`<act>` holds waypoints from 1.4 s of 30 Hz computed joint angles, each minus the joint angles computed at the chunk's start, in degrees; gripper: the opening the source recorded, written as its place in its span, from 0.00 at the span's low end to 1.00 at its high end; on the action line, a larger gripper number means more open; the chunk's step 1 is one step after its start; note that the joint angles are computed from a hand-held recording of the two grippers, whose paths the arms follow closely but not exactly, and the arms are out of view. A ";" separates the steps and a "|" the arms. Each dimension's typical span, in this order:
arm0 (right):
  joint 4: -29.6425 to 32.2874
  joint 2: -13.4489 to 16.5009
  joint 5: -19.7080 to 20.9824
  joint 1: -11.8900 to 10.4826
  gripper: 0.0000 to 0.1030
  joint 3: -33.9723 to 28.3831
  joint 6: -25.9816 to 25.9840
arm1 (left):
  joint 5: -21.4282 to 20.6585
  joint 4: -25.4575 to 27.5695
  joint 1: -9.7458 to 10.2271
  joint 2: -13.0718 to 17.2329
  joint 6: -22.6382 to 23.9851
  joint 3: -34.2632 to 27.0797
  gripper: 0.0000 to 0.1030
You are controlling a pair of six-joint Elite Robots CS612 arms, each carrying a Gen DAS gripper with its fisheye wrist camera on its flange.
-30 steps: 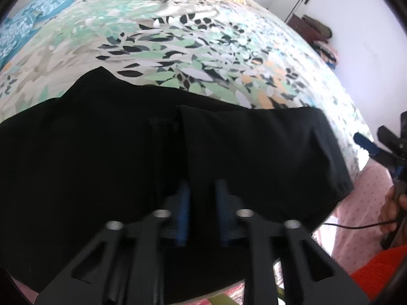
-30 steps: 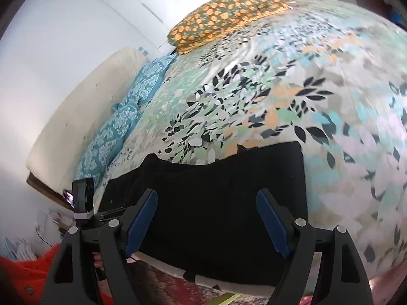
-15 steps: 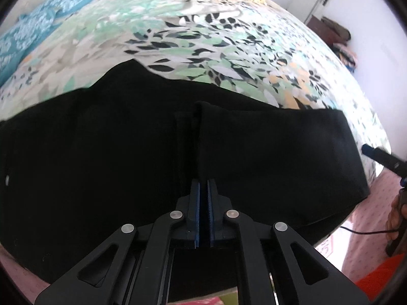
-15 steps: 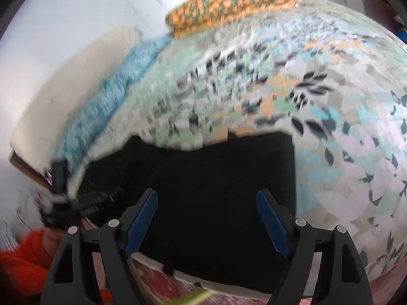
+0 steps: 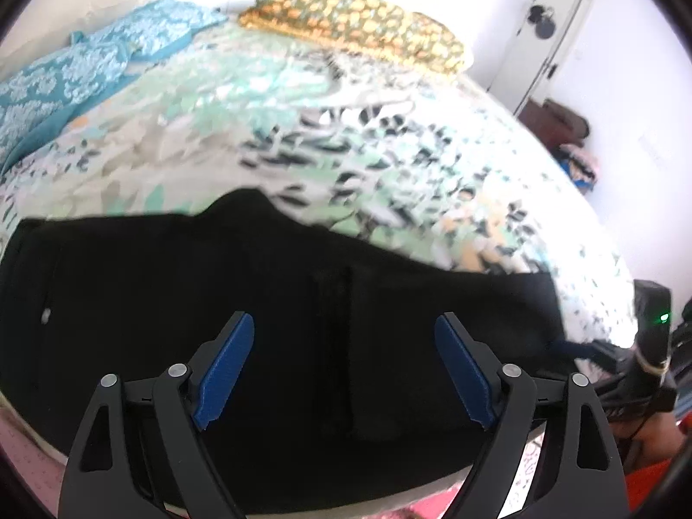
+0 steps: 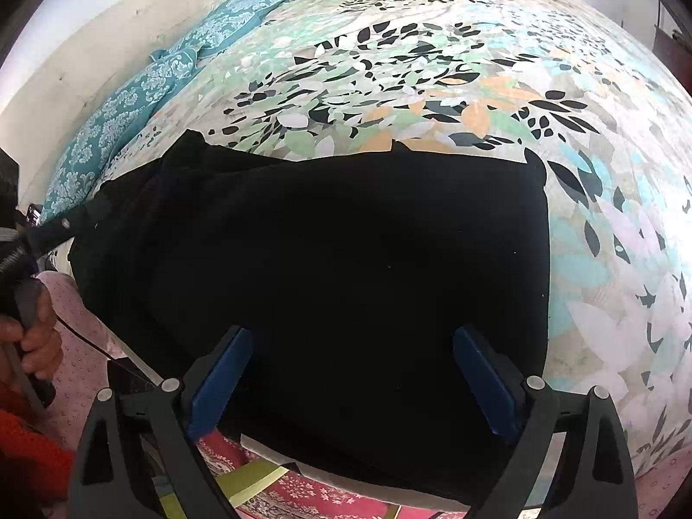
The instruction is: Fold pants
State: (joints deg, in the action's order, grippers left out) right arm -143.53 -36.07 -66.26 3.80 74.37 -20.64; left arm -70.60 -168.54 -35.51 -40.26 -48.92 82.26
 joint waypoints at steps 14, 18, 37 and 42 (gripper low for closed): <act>-10.30 -1.72 6.95 -1.31 0.96 2.84 6.27 | -5.73 15.78 0.08 4.70 7.29 -7.67 0.89; 0.88 -0.10 4.24 -0.54 0.97 0.10 3.51 | -5.68 15.73 0.08 4.75 7.06 -7.64 0.90; -7.32 -0.86 5.15 -0.95 0.95 0.34 5.99 | -5.09 15.22 -0.07 4.13 6.43 -6.22 0.95; 2.80 -0.77 2.62 0.12 0.96 0.45 1.47 | -5.25 15.52 0.00 4.25 6.43 -6.47 0.95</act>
